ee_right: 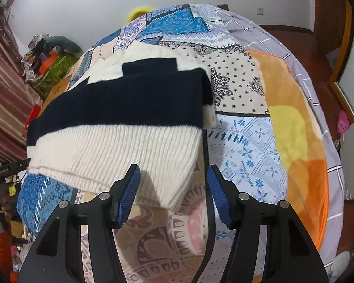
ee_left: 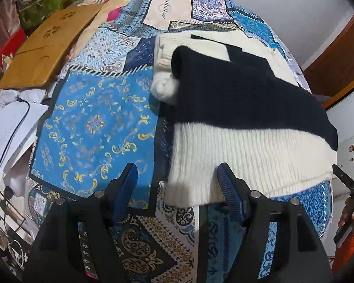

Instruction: Fold small clothes

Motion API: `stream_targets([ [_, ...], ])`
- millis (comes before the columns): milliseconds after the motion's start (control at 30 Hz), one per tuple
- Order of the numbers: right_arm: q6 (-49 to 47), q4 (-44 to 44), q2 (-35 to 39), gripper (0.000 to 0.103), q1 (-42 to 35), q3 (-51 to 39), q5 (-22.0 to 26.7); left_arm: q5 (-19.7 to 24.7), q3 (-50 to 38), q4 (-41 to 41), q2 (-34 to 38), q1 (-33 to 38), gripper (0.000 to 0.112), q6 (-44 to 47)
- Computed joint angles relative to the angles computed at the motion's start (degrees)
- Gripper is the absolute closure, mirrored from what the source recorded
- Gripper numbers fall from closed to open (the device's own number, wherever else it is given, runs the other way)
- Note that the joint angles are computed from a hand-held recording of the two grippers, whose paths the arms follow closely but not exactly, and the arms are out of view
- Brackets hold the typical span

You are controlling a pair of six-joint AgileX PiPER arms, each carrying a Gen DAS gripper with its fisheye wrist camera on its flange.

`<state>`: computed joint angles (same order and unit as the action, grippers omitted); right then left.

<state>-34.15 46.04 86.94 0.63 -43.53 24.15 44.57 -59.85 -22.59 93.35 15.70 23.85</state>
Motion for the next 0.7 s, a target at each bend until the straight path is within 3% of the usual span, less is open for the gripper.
stream_targets([
  [200,-3.07,3.73,0.61,0.077,0.18,0.06,0.62,-0.09,1.05,-2.36,0.12,0.33,0.042,1.04],
  [300,-3.93,4.46,1.08,0.088,0.31,-0.16,0.91,0.12,1.32,-3.86,0.01,0.61,0.048,2.53],
  [500,-4.73,4.97,0.33,0.094,1.23,0.12,-0.19,2.77,1.24,-8.65,0.41,2.0,0.07,7.01],
  [700,-5.19,4.85,-0.77,0.095,1.56,-0.3,-0.65,3.19,0.47,-7.39,-0.13,0.67,0.09,6.17],
])
